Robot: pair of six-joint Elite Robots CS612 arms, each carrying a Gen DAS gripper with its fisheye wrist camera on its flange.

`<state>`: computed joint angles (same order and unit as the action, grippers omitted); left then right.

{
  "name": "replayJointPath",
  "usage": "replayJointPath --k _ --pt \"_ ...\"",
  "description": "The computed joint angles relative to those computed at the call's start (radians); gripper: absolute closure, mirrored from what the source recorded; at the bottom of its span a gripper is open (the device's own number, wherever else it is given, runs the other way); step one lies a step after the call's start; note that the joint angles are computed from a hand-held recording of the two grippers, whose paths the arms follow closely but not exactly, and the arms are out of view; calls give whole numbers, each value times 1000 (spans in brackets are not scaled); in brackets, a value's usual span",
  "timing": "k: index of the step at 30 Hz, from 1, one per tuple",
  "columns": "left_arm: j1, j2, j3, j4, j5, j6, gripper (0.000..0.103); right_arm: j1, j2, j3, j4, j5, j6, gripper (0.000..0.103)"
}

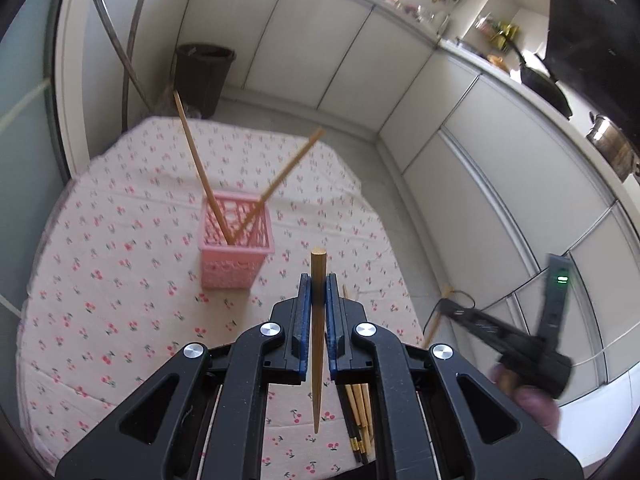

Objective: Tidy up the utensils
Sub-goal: 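Lift the left tool's chopstick over the basket while the right tool carries a chopstick there, then open both tools to drop the chopsticks into the pink basket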

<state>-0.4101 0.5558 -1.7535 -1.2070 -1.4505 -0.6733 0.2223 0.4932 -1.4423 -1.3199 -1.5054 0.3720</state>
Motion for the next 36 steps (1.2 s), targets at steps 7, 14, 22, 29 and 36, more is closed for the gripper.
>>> replayJointPath --k 7,14,22,29,36 --pt "8 -25 -21 -29 62 -16 97 -3 -26 -49 -126 39 38 95" --pt "12 -90 28 -114 174 3 97 8 -117 43 -260 115 40 95" --pt "24 -124 96 -196 284 15 97 36 -195 170 -356 178 16 95" --pt "37 -114 125 -190 339 -27 97 55 -210 204 -367 190 -7 95" --pt "54 -97 139 -162 326 -67 82 68 -215 249 -368 172 -2 95"
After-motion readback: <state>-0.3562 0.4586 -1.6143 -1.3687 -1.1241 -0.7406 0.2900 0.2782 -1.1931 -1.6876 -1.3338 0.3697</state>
